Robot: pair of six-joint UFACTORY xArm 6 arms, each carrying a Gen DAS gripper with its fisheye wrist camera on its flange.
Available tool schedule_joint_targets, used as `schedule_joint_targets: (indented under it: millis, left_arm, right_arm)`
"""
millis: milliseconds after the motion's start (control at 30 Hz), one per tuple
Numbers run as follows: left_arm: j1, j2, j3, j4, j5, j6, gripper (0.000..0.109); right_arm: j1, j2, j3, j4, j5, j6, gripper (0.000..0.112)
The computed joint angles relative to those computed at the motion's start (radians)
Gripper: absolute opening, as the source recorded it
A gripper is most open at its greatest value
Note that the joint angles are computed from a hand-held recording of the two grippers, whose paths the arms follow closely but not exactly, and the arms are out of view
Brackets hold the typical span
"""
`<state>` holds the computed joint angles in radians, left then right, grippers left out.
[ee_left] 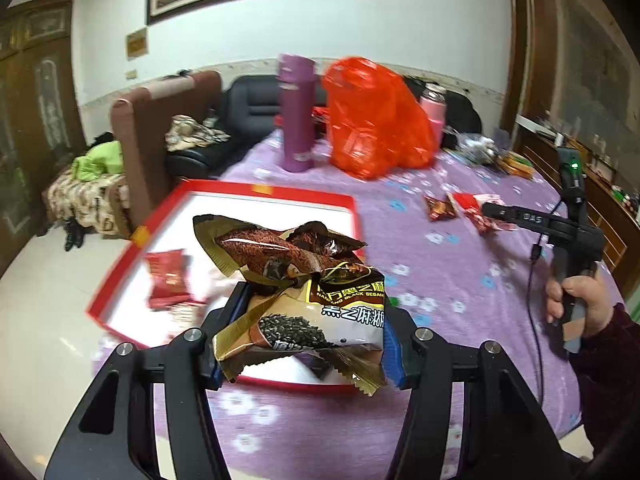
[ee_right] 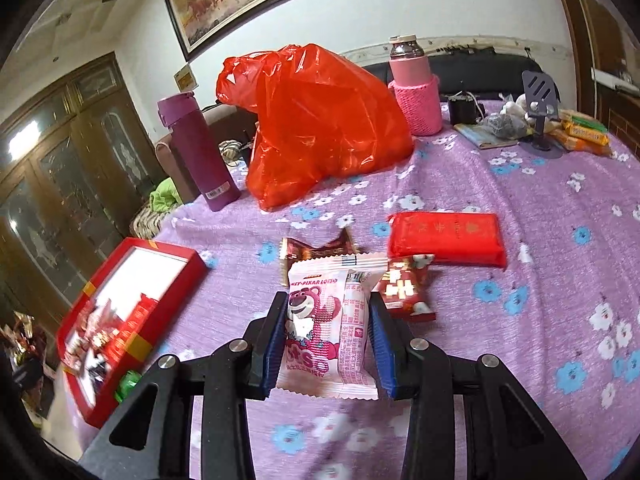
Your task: Organize snacks
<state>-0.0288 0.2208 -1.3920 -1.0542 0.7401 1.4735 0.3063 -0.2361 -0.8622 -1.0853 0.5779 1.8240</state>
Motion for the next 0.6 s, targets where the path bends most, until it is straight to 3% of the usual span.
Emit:
schedule_joint_targets:
  millis: [167, 300, 467, 600]
  left_arm:
    - [0.031, 0.01, -0.022, -0.052, -0.048, 0.027, 0.056]
    - [0.046, 0.025, -0.037, -0.046, -0.093, -0.005, 0.056]
    - [0.049, 0.043, -0.055, -0.004, -0.184, -0.065, 0.056]
    - [0.029, 0.064, -0.077, 0.045, -0.259, -0.141, 0.056]
  right_arm:
    - [0.027, 0.147, -0.207, 0.023, -0.041, -0.072, 0.039]
    - [0.037, 0.357, -0.476, 0.019, -0.173, -0.125, 0.039]
    - [0.055, 0.607, -0.802, -0.107, -0.386, 0.019, 0.039]
    - [0.069, 0.653, -0.839, -0.212, -0.415, 0.086, 0.039]
